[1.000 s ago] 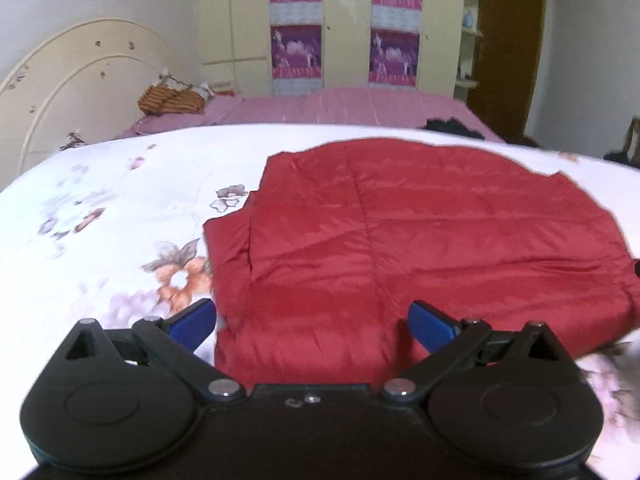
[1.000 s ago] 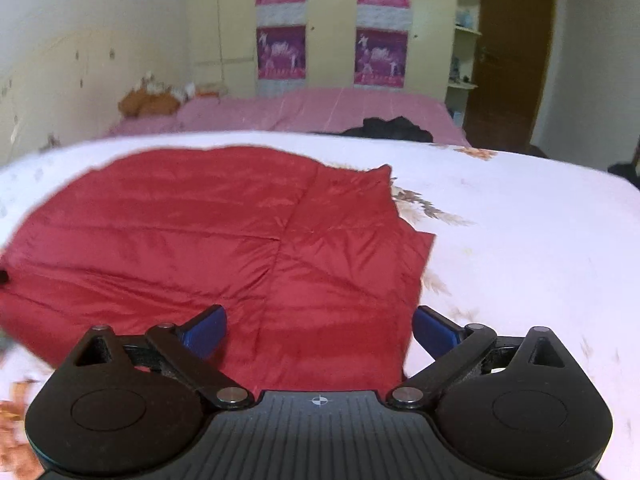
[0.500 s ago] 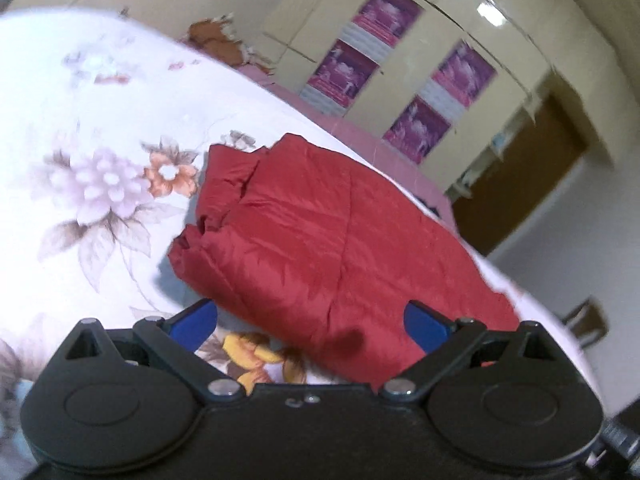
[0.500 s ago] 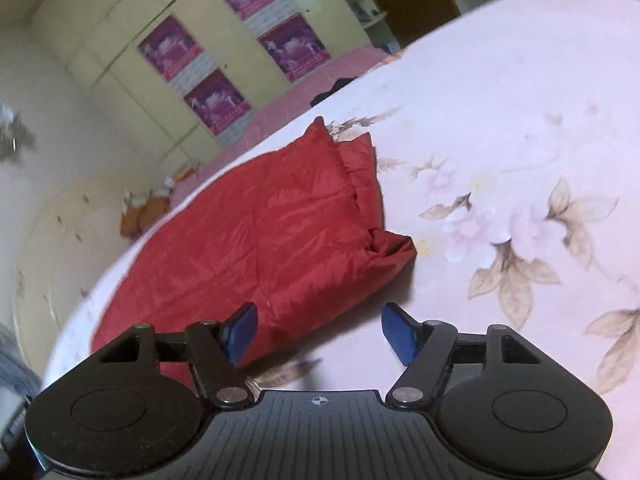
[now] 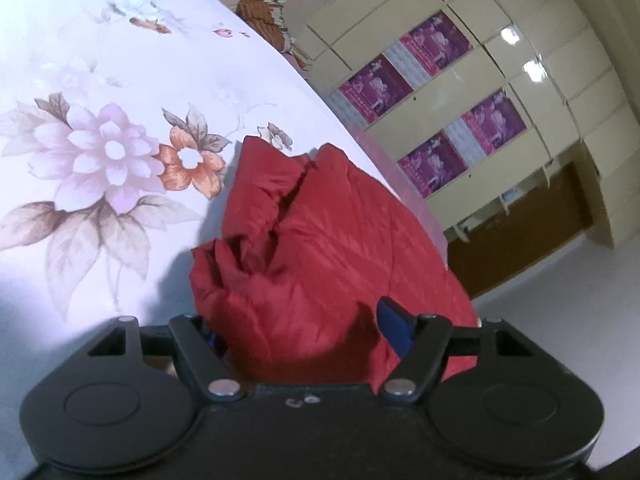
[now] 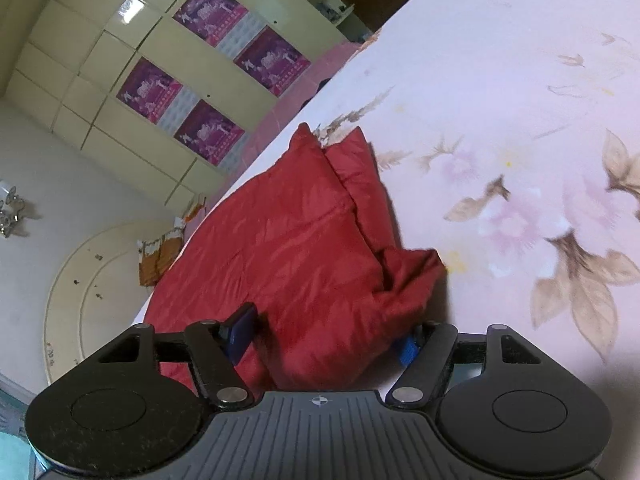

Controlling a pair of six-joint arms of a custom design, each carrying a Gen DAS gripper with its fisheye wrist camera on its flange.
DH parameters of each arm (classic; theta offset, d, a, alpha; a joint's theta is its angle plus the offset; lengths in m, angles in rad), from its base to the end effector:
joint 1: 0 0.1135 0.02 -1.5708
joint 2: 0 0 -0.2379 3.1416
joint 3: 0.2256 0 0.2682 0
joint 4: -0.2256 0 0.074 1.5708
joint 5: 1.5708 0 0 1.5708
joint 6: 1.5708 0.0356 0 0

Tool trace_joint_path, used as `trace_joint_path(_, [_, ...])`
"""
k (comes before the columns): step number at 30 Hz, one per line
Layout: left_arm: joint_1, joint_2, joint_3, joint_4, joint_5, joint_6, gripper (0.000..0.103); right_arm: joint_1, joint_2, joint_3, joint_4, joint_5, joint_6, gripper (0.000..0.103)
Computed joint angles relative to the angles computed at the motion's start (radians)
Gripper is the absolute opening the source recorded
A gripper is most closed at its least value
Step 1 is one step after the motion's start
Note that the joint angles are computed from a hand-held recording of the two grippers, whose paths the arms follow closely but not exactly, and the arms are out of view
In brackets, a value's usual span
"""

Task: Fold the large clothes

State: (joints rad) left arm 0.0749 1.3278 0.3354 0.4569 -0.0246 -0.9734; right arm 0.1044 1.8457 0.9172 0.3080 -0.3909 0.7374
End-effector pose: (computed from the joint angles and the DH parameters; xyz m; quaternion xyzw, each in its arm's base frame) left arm 0.2494 0.0196 0.1024 -0.4401 0.7492 -0.2053 0.4503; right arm 0.3727 0.0527 0.1069 0.1871 0.8566 0.3410 0.3390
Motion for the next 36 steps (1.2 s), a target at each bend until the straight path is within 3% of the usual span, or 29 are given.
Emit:
trace_joint_path(2, [0.018, 0.041, 0.013, 0.041, 0.019, -0.011, 0.068, 0.011, 0.021, 0.028, -0.008, 0.013, -0.013, 0.066])
trace_joint_path(3, [0.024, 0.061, 0.029, 0.039, 0.022, -0.005, 0.056, 0.015, 0.032, 0.048, -0.028, 0.017, -0.031, 0.043])
trace_joint_path(4, [0.03, 0.075, 0.044, 0.026, 0.03, 0.006, 0.041, 0.012, 0.045, 0.067, -0.045, -0.002, -0.041, 0.036])
trace_joint_path(6, [0.042, 0.094, 0.052, 0.037, 0.052, 0.008, 0.032, 0.007, 0.05, 0.076, -0.05, -0.019, -0.061, 0.025])
trace_joint_path(9, [0.03, 0.057, 0.042, 0.029, 0.05, 0.026, 0.023, 0.004, 0.011, 0.063, -0.076, -0.023, -0.122, 0.017])
trace_joint_path(14, [-0.017, -0.054, 0.027, -0.063, 0.028, 0.01, 0.021, -0.029, -0.071, 0.012, -0.111, -0.059, -0.169, 0.015])
trace_joint_path(21, [-0.224, -0.427, -0.147, -0.275, -0.131, -0.095, 0.021, -0.159, -0.343, -0.18, -0.257, -0.178, -0.328, 0.015])
trace_joint_path(31, [-0.61, -1.015, -0.269, -0.823, -0.453, -0.315, 0.021, -0.379, -0.668, -0.389, -0.522, -0.345, -0.542, 0.015])
trace_joint_path(36, [-0.824, -1.166, -0.272, -1.068, -0.624, -0.472, 0.021, -0.464, -0.771, -0.434, -0.656, -0.405, -0.643, 0.015])
